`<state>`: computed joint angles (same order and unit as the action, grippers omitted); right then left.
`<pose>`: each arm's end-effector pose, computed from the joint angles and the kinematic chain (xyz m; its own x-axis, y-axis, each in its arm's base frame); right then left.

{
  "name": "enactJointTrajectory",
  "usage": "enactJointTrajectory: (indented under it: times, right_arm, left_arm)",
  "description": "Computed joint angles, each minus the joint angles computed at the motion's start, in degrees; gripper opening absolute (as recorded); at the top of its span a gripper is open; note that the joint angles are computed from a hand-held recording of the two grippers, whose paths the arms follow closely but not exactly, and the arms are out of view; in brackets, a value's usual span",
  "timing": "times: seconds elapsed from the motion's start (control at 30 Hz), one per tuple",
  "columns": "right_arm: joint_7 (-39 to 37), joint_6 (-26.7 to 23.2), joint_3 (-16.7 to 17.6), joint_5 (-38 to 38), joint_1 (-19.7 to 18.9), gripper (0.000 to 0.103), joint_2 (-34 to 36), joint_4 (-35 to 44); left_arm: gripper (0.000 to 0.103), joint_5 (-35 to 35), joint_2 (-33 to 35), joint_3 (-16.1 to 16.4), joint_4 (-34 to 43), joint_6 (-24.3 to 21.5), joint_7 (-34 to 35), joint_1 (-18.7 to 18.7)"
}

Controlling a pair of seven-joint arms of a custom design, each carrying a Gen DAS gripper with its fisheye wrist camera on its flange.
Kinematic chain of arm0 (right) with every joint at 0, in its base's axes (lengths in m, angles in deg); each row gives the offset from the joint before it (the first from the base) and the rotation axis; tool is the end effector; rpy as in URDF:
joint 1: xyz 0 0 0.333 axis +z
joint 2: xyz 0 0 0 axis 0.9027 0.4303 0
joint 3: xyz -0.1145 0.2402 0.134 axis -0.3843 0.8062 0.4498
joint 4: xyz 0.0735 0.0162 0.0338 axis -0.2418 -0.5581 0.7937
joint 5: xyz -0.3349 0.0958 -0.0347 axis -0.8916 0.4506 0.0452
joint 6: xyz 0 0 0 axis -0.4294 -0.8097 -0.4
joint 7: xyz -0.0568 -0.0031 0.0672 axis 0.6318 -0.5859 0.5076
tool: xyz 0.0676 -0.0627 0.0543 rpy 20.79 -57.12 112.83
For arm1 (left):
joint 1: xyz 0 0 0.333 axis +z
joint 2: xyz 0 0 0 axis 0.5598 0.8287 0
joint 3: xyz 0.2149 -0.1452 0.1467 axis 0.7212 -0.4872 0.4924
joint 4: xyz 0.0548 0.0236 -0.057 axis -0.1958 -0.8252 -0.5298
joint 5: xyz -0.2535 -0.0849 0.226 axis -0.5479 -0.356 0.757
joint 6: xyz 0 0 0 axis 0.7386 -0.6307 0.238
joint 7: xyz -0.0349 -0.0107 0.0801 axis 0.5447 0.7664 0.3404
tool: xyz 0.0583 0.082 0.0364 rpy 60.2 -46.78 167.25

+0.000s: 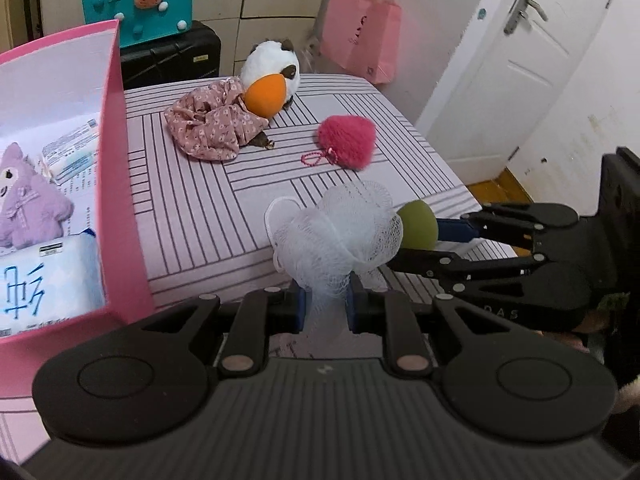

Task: Organize soft objects
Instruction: 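Lift the mesh puff with the left gripper while the right gripper carries the sponge over the box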

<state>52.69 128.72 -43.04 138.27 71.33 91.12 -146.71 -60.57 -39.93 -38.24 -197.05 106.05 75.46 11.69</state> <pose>0.6004 0.2138 0.3410 0.7080 -0.6978 -0.1090 -0.5279 -0.4203 -0.7380 0.5542 -0.2591 0.3701 -0.0698 -0.9609 0.2681 -0.7871 -0.1121 -0.6066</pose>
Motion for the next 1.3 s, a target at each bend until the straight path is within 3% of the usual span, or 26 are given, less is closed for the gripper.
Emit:
enactJointTrajectory:
  times: [0.07,0.2,0.33,0.5,0.67,0.77,0.87,0.97,1.1,1.23,1.3]
  right_arm:
    - [1.48,-2.32,-0.42,-1.13,0.13,0.043,-1.29,-0.72]
    - [5.77,-8.20,-2.66,-5.06,1.46,0.043,-3.77,-1.34]
    - [10.34,-14.87,-4.96,-10.54,3.30,0.043,-5.89,-0.73]
    - [14.10,-21.32,-6.37,-13.31,4.49,0.043,-7.73,0.83]
    - [15.49,-25.73,-7.07,-14.12,5.58,0.043,-9.21,2.60]
    - [15.23,-28.58,-7.12,-13.93,6.16,0.043,-9.25,4.91]
    - [14.69,-29.25,-6.99,-14.15,7.36,0.043,-8.83,7.31]
    - [14.74,-29.55,-6.68,-14.95,8.59,0.043,-7.70,10.41]
    - [15.74,-29.28,-6.06,-16.45,10.14,0.043,-5.21,15.21]
    - [18.51,-27.93,-5.66,-19.44,11.75,0.043,-1.20,21.13]
    - [20.95,-28.79,-5.58,-21.43,12.17,0.043,1.71,25.51]
  left_arm:
    - [0.018,-1.36,-1.74,-2.87,-1.61,-0.23,2.20,2.52]
    - [0.018,0.41,-5.79,-1.93,-4.07,-2.94,1.95,1.70]
    - [0.018,-5.35,-10.46,-8.58,-7.58,-5.94,8.20,7.70]
    - [0.018,-13.94,-16.19,-12.07,-11.86,-8.34,16.03,10.78]
    - [0.018,-10.24,-23.13,-10.85,-17.13,-6.18,12.90,11.02]
    - [0.018,-18.38,-26.61,-9.43,-19.65,-4.49,18.85,9.85]
    - [0.018,-13.32,-29.00,-11.08,-21.02,-3.22,13.93,13.65]
    - [0.018,-14.09,-30.45,-9.63,-21.98,-1.71,14.80,13.89]
    - [0.018,-11.62,-30.57,-10.19,-21.67,-0.03,13.66,17.04]
    - [0.018,-15.93,-28.73,-6.10,-20.67,2.39,19.07,14.46]
    - [0.018,-21.27,-27.06,-2.94,-19.45,3.22,24.25,11.42]
